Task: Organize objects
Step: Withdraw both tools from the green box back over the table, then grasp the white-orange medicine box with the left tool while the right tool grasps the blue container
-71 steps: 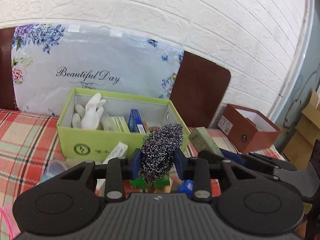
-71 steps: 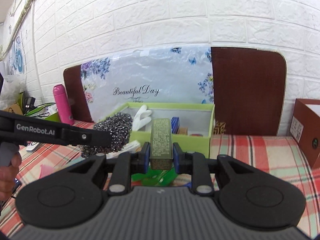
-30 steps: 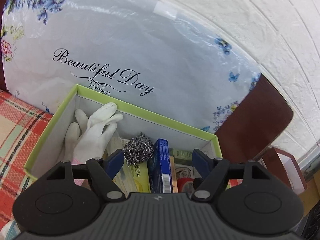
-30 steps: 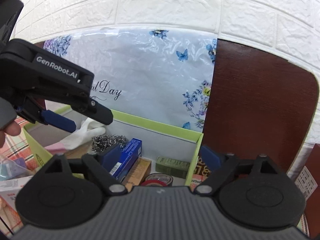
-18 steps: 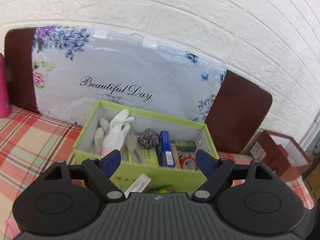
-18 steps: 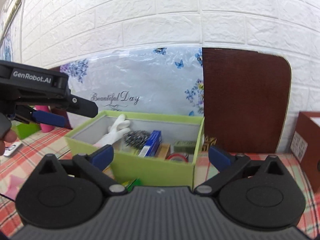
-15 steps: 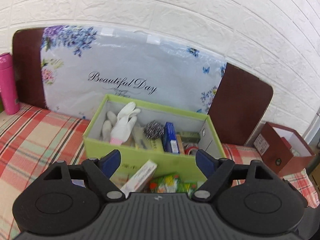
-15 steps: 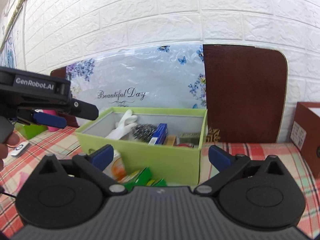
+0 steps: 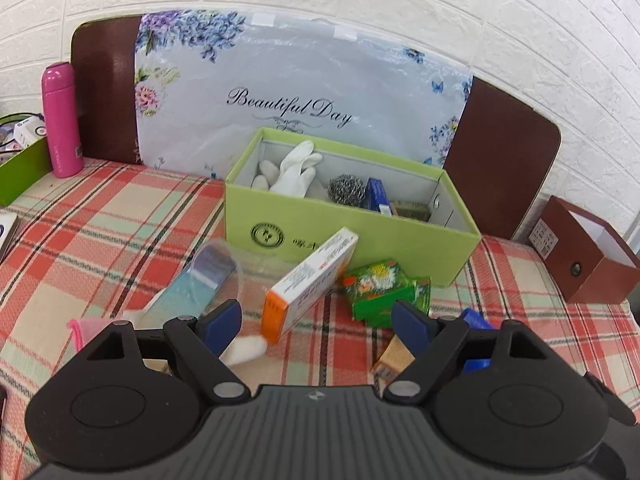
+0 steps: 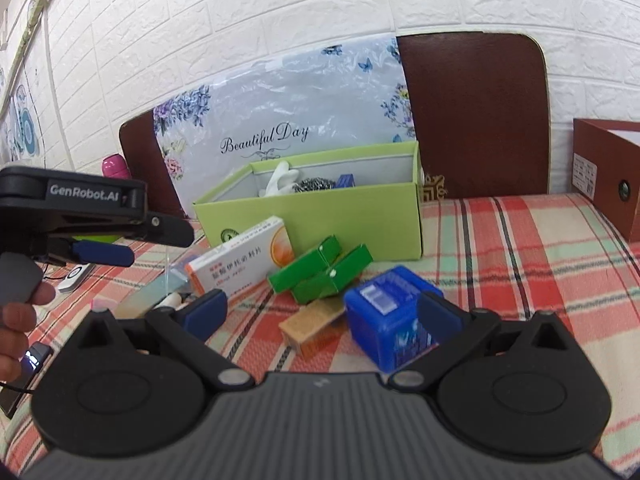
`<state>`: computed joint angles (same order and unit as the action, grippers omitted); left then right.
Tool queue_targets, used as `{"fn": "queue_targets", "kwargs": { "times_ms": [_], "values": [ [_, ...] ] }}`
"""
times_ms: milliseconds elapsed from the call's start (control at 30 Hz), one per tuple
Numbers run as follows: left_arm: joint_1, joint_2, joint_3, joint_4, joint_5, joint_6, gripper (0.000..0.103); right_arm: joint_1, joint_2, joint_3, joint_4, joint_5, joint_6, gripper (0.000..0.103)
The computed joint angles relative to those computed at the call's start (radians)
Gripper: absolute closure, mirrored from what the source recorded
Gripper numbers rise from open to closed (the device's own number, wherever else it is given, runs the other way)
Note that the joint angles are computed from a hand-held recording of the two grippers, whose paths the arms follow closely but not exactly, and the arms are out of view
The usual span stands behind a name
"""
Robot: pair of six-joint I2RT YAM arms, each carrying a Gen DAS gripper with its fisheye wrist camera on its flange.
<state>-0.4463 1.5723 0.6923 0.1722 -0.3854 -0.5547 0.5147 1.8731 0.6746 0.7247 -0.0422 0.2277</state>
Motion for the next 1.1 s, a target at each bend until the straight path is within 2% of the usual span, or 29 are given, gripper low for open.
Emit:
{"fn": "queue_targets", "kwargs": {
  "times_ms": [167,300,367,533,667,933,1000,1100],
  "values": [
    [0.004,-0.007,-0.083,0.052,0.045,0.002,0.018,0.011,0.002,-0.056,0.039,0.028,0.004,0.0],
    [-0.015,0.001,-0.175,0.169,0.042,0.052,0.018,0.024,0.041,-0.083,0.104,0.077,-0.019,0.0],
    [-0.016,0.014,-0.215,0.224,0.044,0.069,0.018,0.027,0.067,-0.063,0.086,0.102,-0.053,0.0],
    [0.02,0.027,-0.257,0.275,0.107,0.055,0.018,0.019,0.118,-0.01,0.077,0.119,-0.111,0.001],
    [0.03,0.03,-0.256,0.31,0.126,0.072,0.018,-0.001,0.166,0.067,0.064,0.117,-0.166,0.001],
    [0.081,0.049,-0.184,0.34,0.168,0.184,0.021,-0.045,0.277,0.235,0.017,0.074,-0.261,0.001],
    [0.104,0.073,-0.14,0.333,0.182,0.207,0.025,-0.049,0.279,0.236,0.011,0.059,-0.261,0.005],
    [0.131,0.132,-0.056,0.315,0.208,0.242,0.028,-0.054,0.273,0.225,-0.003,0.037,-0.234,0.021]
  ]
}}
